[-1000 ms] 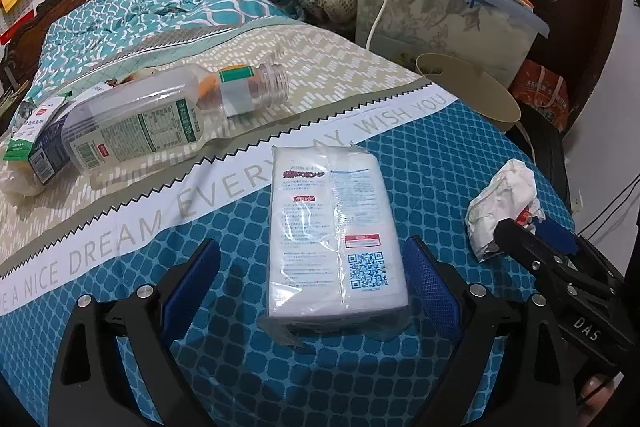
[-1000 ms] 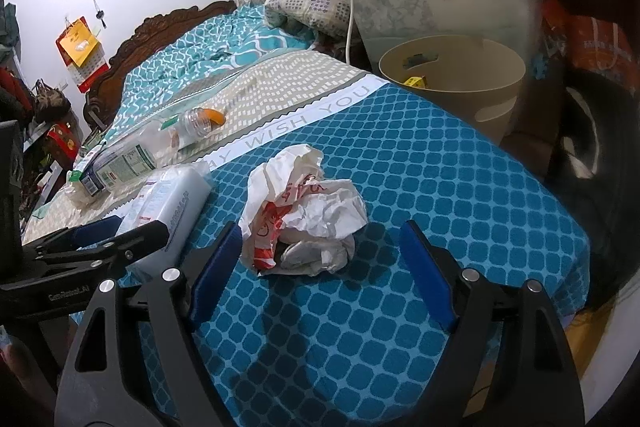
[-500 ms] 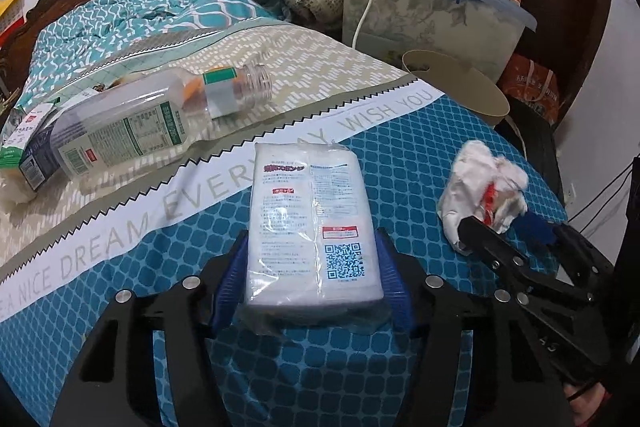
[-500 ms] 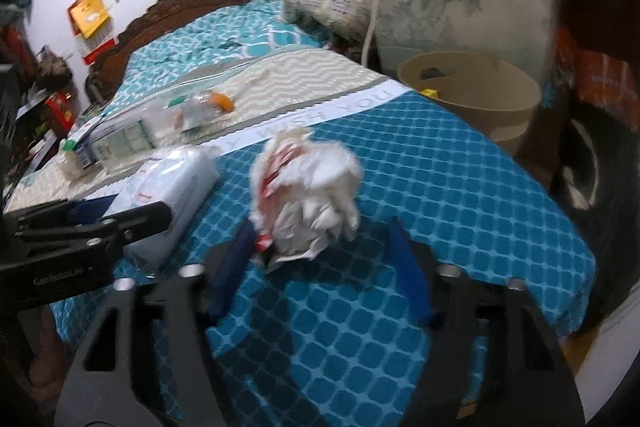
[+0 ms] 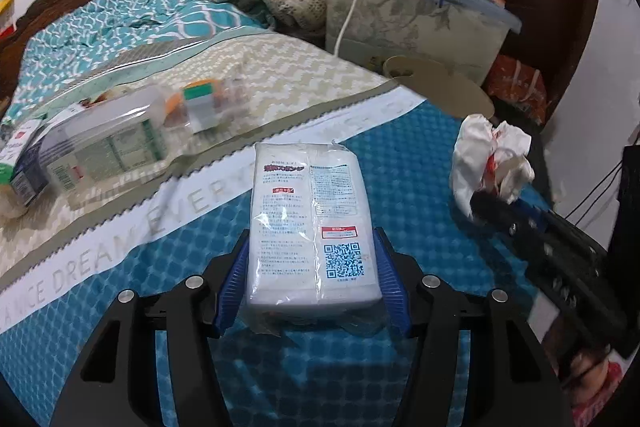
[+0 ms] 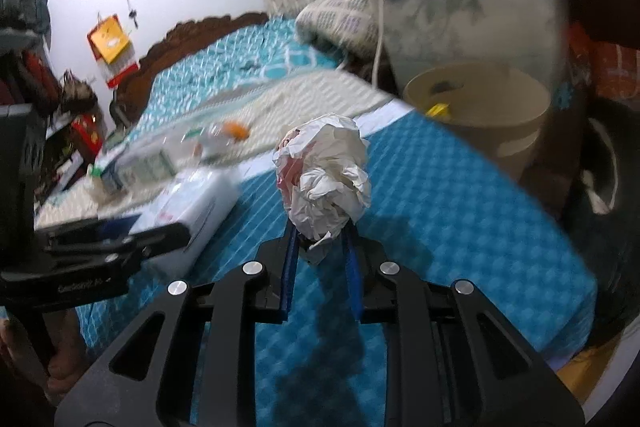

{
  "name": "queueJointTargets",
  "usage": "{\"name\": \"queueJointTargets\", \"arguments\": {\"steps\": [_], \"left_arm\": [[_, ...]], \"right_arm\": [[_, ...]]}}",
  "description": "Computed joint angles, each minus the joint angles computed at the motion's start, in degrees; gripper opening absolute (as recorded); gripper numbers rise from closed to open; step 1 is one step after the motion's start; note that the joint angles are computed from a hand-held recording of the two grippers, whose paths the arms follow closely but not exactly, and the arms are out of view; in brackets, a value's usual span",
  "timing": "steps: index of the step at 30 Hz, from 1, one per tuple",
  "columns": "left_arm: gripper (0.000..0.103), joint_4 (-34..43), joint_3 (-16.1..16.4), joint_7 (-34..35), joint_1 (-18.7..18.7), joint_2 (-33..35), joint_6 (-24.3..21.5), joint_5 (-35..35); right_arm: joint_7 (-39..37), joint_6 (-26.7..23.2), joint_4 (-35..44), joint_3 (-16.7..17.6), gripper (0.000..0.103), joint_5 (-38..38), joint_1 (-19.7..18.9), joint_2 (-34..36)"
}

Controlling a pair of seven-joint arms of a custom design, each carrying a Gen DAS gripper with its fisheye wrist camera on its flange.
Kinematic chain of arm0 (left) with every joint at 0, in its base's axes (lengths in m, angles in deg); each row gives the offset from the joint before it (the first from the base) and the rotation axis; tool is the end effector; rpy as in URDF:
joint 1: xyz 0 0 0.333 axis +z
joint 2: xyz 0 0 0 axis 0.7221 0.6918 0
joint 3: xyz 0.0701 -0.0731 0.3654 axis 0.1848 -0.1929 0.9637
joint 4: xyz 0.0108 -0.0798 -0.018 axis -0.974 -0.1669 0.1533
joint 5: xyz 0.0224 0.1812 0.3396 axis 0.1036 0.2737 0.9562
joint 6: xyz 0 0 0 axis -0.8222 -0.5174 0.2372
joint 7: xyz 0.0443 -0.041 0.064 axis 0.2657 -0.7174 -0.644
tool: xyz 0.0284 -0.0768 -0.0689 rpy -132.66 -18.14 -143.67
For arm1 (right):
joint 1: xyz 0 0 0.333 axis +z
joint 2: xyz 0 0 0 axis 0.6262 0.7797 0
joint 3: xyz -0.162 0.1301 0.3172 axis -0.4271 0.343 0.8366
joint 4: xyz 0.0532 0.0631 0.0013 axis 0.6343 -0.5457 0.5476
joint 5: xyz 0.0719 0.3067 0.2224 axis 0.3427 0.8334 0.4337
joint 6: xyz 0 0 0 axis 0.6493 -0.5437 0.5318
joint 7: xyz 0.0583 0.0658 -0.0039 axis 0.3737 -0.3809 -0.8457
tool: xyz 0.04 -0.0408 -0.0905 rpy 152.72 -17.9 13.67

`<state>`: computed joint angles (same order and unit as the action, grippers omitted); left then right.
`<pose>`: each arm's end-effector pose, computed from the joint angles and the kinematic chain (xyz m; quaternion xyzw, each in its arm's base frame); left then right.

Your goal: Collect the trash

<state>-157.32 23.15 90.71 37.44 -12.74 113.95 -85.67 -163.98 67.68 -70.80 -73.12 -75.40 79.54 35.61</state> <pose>0.5160 -0.1668 0.4308 -0.2994 0.8862 -0.3471 0.0673 0.3228 0.4087 0.4134 -0.3756 0.7976 -0.3125 0.3536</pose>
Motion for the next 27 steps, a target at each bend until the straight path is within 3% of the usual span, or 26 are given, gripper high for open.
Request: {"name": "queueJointTargets", "arguments": {"steps": [4,10,12,17,20,21,23,24,27], "left_arm": [[0.055,3.67,-1.24,-4.96,-1.58,1.19,-1.71,2.74],[0.055,13.92,-4.17,-17.11,-5.27,8.16,-2.93,9.77],[0.055,18.07,-5.13,-21.62,-6.82,11.26,-3.12,13.47],[0.056,28.74,-6.95,-33.11,-10.83,19.1,-5.81,23.94],[0.057,34.88,-7.16,-38.96,-14.12,23.81,-7.23,30.71],[0.059,36.64,-6.82,-41.29,-15.31,25.2,-7.59,33.12],[0.065,39.28,-6.56,-44.75,-16.52,27.3,-9.38,36.66],[0.068,41.11,-6.06,-47.05,-17.55,28.73,-10.42,38.81],[0.069,43.01,-6.99,-49.29,-17.0,29.86,-12.09,40.35]], "right_arm": [[3.05,3.27,-6.4,-1.14,0.024,-1.68,-2.6,-6.25],[4.74,12.86,-15.44,-4.11,0.024,-6.59,-10.63,-16.51],[5.77,18.25,-17.76,-6.46,0.024,-9.58,-14.13,-18.76],[0.72,26.87,-20.11,-10.62,0.024,-9.35,-21.37,-18.94],[2.54,31.61,-20.65,-11.56,0.028,-12.34,-25.03,-17.62],[4.74,33.29,-20.77,-11.93,0.035,-14.34,-26.02,-17.03],[7.42,34.1,-21.16,-12.06,0.065,-15.73,-27.08,-16.71],[8.85,32.22,-21.61,-11.33,0.083,-15.66,-27.19,-17.27],[7.33,27.01,-22.69,-9.43,0.084,-12.3,-26.64,-19.57]]}}
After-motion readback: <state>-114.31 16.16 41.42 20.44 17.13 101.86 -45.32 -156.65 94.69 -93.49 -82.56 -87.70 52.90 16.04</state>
